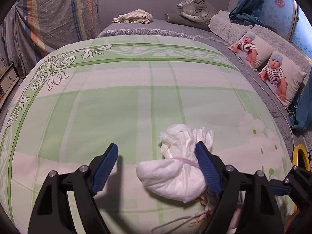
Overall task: Collect trash
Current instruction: 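Grasp the white tissue bundle with the left tool while the right tool grasps the pink cloth, then carry the white bundle and pink cloth with both tools over the yellow bin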
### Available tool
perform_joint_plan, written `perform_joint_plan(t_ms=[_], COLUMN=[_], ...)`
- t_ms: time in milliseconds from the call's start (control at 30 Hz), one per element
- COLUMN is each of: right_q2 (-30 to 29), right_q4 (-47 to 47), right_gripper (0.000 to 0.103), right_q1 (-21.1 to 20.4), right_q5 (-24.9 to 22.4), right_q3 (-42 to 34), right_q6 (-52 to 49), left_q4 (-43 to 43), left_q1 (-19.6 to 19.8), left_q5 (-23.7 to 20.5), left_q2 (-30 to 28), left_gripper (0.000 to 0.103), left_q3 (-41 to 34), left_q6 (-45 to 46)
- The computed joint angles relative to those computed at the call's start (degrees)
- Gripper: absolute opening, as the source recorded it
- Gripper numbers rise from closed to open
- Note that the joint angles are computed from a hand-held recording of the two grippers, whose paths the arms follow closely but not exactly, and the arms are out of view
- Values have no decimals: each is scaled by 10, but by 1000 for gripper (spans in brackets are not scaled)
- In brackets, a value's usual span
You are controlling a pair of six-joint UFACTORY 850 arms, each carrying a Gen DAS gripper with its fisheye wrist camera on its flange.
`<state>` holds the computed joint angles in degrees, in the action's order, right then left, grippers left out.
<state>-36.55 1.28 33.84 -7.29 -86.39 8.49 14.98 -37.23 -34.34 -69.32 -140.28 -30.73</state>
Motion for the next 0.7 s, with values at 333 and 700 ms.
perform_joint_plan(t_ms=[333,700], right_q2=[-30,32], right_q4=[142,107], right_gripper=[37,24], right_q1=[-9,-5], right_q5=[-57,-38], right_q3=[-46,27], right_q6=[-128,-57], left_q4=[-64,-14], left_q1=[0,0], left_q5=[-20,40], left_q2=[-24,61], left_gripper=[45,25], left_q3=[-43,91], left_q6=[67,-13])
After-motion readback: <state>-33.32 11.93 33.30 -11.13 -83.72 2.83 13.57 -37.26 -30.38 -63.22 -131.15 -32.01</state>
